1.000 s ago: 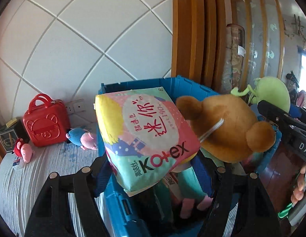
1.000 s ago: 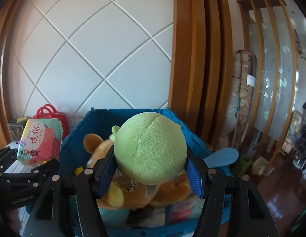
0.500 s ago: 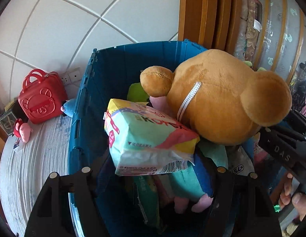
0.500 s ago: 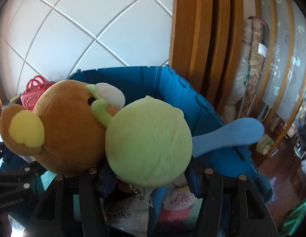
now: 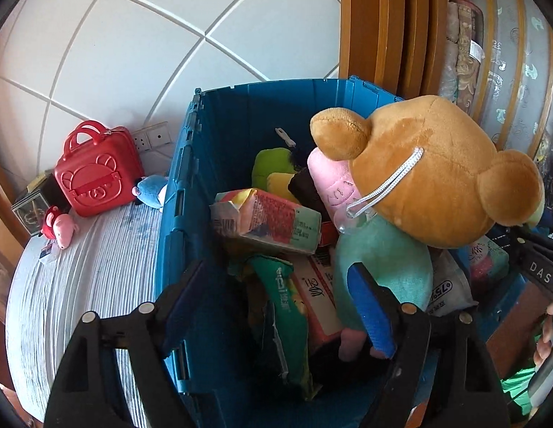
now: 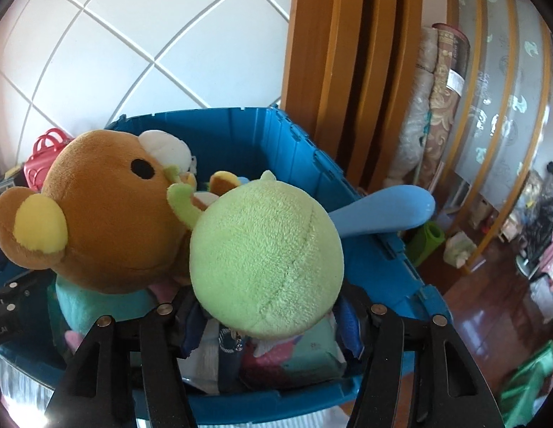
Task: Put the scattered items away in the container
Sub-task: 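Open both grippers to drop Kotex pack and green plush into crate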
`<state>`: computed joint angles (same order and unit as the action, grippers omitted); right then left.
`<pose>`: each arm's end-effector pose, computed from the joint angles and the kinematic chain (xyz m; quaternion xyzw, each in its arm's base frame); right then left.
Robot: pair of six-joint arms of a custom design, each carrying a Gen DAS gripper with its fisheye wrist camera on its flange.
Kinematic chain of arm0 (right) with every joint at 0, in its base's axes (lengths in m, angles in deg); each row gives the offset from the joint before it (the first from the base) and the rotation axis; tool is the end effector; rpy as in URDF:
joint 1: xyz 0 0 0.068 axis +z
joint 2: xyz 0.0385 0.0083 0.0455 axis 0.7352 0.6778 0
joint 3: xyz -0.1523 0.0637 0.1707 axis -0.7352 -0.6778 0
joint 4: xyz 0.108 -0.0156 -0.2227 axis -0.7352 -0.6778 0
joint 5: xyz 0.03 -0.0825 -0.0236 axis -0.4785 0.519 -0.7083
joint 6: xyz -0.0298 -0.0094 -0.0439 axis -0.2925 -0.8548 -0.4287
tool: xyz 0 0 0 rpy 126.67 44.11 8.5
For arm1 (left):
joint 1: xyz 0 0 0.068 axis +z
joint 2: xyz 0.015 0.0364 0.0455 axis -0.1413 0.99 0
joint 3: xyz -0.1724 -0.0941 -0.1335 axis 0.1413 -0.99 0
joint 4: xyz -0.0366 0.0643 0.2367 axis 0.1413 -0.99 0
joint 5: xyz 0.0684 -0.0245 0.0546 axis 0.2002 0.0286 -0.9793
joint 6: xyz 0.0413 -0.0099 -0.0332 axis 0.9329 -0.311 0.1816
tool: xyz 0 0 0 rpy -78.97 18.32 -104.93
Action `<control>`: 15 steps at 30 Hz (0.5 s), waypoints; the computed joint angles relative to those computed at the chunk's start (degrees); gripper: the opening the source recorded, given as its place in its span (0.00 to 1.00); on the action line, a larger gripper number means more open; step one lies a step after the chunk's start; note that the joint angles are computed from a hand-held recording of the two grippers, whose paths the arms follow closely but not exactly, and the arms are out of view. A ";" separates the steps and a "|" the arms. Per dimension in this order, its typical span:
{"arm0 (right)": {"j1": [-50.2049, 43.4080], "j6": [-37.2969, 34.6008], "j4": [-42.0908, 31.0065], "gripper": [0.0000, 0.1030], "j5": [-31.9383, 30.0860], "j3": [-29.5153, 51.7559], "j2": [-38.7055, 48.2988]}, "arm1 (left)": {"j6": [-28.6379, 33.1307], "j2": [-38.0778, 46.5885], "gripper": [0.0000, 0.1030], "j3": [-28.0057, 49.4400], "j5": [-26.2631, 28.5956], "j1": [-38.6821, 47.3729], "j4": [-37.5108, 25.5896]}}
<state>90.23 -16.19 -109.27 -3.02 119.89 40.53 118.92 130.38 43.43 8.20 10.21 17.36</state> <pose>0.2211 0.1686 0.2892 0.2023 0.8786 -0.1590 0.4023 0.3170 0.0839 0.2922 0.2709 0.8813 -0.1110 0.3710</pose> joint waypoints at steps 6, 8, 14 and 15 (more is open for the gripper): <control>-0.16 -1.12 0.77 0.90 -2.02 -2.05 0.57 | 1.39 -1.99 0.78 -2.25 1.13 0.49 0.11; 1.06 0.36 0.06 0.92 -1.35 -2.29 0.42 | 1.90 -2.57 0.78 -2.99 1.62 0.87 0.04; 4.36 4.12 -3.57 0.99 1.55 -1.16 0.13 | 2.75 -4.84 0.78 -5.13 3.06 1.81 -0.36; 5.27 5.12 -4.29 0.99 1.90 -0.96 0.07 | 2.90 -5.17 0.78 -5.40 3.30 2.00 -0.47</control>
